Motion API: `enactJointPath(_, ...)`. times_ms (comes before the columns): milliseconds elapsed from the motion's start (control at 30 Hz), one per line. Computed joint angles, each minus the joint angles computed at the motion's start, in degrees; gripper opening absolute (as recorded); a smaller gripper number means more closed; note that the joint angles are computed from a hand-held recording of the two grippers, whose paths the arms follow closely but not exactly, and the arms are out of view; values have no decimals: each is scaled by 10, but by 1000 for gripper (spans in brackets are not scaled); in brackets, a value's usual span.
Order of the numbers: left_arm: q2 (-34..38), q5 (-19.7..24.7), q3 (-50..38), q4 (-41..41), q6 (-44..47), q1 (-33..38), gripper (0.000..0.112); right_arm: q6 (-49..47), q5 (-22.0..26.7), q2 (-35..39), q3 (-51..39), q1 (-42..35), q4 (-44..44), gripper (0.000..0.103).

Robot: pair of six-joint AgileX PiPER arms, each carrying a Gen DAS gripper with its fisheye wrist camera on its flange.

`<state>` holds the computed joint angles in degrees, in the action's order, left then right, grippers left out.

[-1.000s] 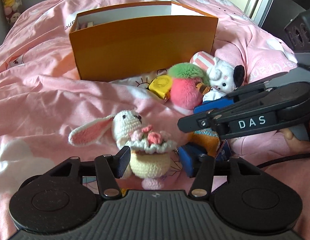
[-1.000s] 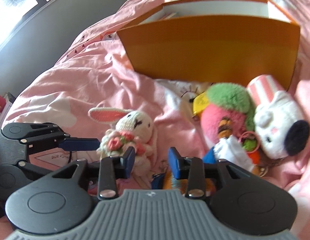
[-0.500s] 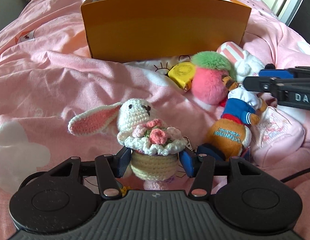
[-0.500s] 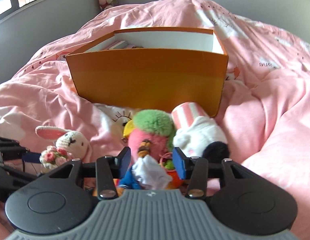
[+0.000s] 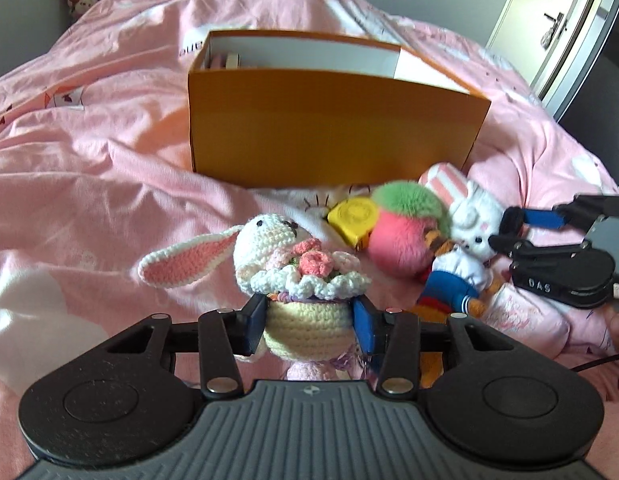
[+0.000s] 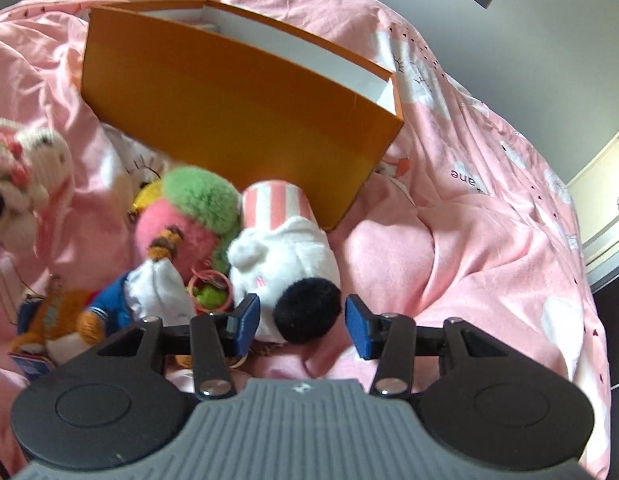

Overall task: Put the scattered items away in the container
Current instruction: 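Grasp white striped-hat plush with right tool while left tool holds crochet bunny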

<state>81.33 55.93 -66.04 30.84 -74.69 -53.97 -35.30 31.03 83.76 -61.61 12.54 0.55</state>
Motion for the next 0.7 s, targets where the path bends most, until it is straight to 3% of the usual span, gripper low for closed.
enactJointPath(200, 13, -13, 12, -33, 20, 19, 52, -65, 47, 17, -40, -42, 117, 15)
enactJointPath(300, 8, -14, 18, -25, 15, 13, 52, -89, 114, 30, -82, -75, 202, 11)
enactJointPath(567, 3, -19, 24, -21, 9, 10, 52, -43, 365, 96, -229, -203, 444, 8)
enactJointPath(700, 3, -18, 23, -19, 9, 9, 52, -10, 375, 116, -237, -218, 486, 8)
